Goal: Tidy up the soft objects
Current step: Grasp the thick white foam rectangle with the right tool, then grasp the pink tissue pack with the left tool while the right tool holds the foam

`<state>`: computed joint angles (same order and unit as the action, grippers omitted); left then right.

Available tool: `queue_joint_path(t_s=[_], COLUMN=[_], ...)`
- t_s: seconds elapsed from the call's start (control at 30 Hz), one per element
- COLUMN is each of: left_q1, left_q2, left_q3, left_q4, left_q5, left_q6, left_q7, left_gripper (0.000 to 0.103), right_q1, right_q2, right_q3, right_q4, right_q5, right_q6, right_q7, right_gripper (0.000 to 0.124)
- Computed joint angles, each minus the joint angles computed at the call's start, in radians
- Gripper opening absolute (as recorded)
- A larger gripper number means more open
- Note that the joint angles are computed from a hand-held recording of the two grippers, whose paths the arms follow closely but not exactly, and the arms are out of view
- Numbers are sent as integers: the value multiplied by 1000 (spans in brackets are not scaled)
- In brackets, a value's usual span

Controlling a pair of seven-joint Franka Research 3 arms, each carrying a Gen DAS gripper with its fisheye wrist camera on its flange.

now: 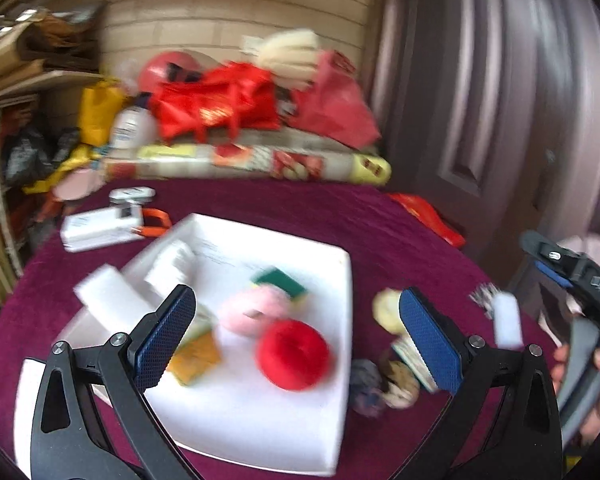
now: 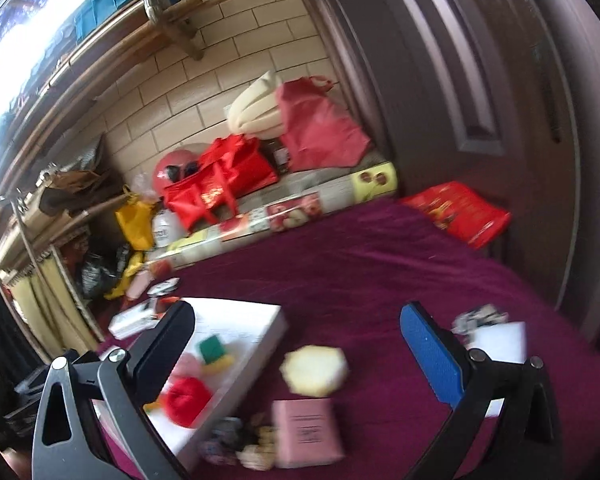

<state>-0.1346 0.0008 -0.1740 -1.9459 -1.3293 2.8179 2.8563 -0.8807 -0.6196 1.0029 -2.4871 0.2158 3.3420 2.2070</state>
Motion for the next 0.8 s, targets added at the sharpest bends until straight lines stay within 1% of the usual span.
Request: queue_joint_path(t_s=[0.03, 0.1, 0.13, 0.17, 0.2, 0.27, 0.37, 0.43, 0.5, 0.57, 0.6, 0.63, 0.67, 0.73, 0.8], left_q1=[-2, -6, -10, -14, -21, -40, -63, -72, -73, -70, -68, -70, -68, -69, -73], left_q2=[1, 9, 12, 15, 19, 33, 63, 90, 107, 120, 124, 132, 137, 153, 171], left_q3=[-2, -7, -12, -17, -24, -42, -64, -76, -87, -99, -105, -110, -115, -125, -133], left_q4=[-4, -6, -8, -8, -10, -12, -2, 15, 21, 25, 25, 27, 27, 35, 45], left_q5=[25, 108, 138, 164, 186, 242, 352, 426, 486, 536, 552, 581, 600, 645, 706], left_q6=[-31, -120, -149, -171, -180, -171, -145, -133, -121, -104, -97, -86, -80, -71, -58], left_q7=[-17, -74, -89, -100, -107, -124, -184, -232, -268, -290, -295, -308, -318, -346, -389], left_gripper=[103, 103, 103, 103, 103, 103, 103, 103, 103, 103, 103, 103, 103, 103, 103], right_q1=[-2, 29, 38, 28, 3, -4, 4, -9, -49, -52, -36, -11, 11, 59, 69], right_q2=[-11, 2, -2, -22, -46, -50, 0, 31, 59, 98, 115, 121, 127, 124, 115], right_q3=[-7, -52, -69, -77, -77, -108, -151, -143, -104, -108, -124, -150, -174, -219, -228], right_q4=[-13, -41, -56, -75, -86, -94, -87, -71, -41, -24, -21, -34, -38, -66, -84], right_q5=[-8, -30, -36, -38, -39, -51, -94, -150, -215, -257, -266, -270, -274, -276, -298], right_q6=[-19, -57, -69, -98, -151, -243, -334, -364, -403, -427, -433, -414, -406, -348, -306], right_q7=[-12, -27, -22, -7, 18, 48, 49, 36, 39, 31, 26, 22, 19, 28, 53], right_gripper=[103, 103, 103, 103, 103, 103, 103, 103, 103, 101, 79, 50, 49, 49, 49])
